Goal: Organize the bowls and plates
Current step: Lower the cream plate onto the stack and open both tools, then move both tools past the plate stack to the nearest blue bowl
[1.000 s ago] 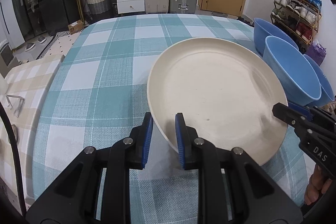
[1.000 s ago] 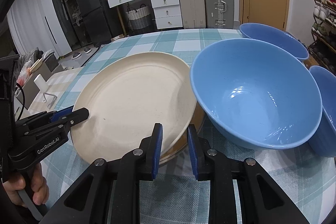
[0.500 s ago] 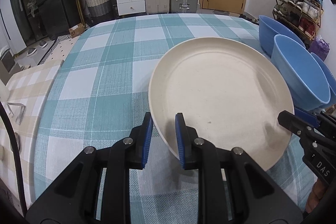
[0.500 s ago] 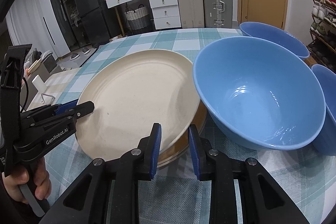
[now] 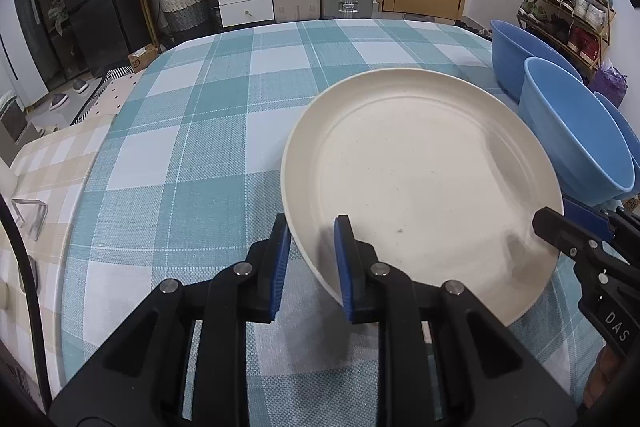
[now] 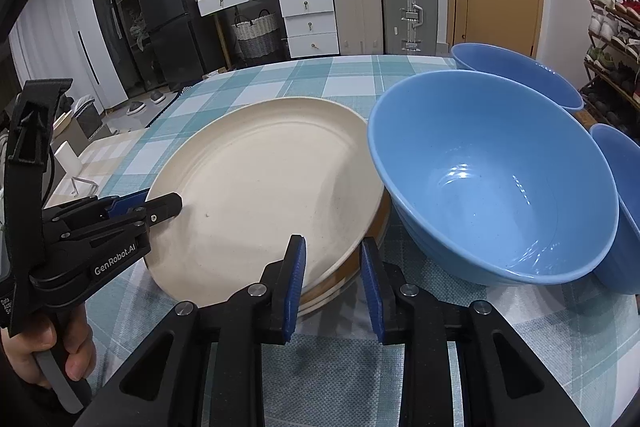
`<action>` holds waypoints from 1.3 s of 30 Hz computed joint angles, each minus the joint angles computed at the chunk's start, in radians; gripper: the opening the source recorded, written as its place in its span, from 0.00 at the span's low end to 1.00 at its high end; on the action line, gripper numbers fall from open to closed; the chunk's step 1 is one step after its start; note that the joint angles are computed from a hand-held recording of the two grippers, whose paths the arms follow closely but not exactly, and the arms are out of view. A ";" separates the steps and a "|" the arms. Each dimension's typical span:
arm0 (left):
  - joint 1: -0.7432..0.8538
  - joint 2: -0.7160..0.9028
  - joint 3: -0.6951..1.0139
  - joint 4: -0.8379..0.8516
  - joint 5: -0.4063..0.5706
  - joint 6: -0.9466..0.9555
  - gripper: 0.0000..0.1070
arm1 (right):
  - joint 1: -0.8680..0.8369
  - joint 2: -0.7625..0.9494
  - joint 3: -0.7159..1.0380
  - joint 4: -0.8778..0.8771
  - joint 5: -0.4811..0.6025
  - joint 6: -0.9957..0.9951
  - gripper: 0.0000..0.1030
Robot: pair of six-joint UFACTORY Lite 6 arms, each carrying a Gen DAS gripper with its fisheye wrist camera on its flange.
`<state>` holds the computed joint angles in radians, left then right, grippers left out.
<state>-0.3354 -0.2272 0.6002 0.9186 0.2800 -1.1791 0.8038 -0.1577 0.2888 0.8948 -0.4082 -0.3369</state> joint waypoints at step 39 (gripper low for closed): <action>-0.059 -0.426 0.006 -0.611 0.270 0.540 0.95 | 0.124 -0.238 -0.049 0.426 0.040 -0.353 0.99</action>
